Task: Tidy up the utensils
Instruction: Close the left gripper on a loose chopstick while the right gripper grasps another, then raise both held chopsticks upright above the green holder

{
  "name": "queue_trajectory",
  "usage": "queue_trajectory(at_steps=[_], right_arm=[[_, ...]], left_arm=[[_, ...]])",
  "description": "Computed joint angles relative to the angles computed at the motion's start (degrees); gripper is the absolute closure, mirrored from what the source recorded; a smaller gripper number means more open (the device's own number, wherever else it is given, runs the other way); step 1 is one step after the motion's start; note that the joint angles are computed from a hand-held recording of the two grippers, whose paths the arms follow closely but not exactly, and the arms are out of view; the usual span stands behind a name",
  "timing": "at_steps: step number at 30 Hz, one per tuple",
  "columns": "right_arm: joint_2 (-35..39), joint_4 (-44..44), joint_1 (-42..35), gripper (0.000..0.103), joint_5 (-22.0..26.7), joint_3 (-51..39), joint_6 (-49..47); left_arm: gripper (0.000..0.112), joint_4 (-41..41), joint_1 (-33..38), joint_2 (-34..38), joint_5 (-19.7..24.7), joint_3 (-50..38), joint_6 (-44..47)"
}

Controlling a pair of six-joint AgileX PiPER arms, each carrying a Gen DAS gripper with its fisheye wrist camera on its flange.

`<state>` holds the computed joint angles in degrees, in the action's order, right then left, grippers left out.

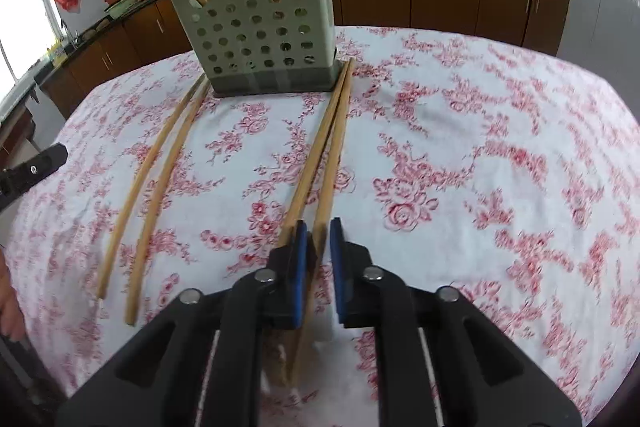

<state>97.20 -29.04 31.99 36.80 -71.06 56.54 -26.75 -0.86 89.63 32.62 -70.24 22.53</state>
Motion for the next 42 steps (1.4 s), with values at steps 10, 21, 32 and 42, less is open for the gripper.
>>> queue_trajectory(at_steps=[10,21,32,42], right_arm=[[-3.84,-4.03,-7.84,0.096,1.25,4.65,9.46],[-3.38,-5.53,-7.1,0.095,2.2,4.33,9.01],[0.2,-4.87,-6.15,0.095,2.06,-0.12,4.3],[0.53,-4.16,-6.8,0.095,1.2,-0.37,3.75]], left_arm=[[0.071,2.82,-5.61,2.56,1.0,-0.29,-1.7],[0.105,23.35,-12.15,8.04,-0.05,-3.72,-19.94],[0.105,20.99,-1.98,11.53,3.67,-9.43,-16.77],[0.103,20.56,-1.92,10.37,0.12,-6.65,-15.66]])
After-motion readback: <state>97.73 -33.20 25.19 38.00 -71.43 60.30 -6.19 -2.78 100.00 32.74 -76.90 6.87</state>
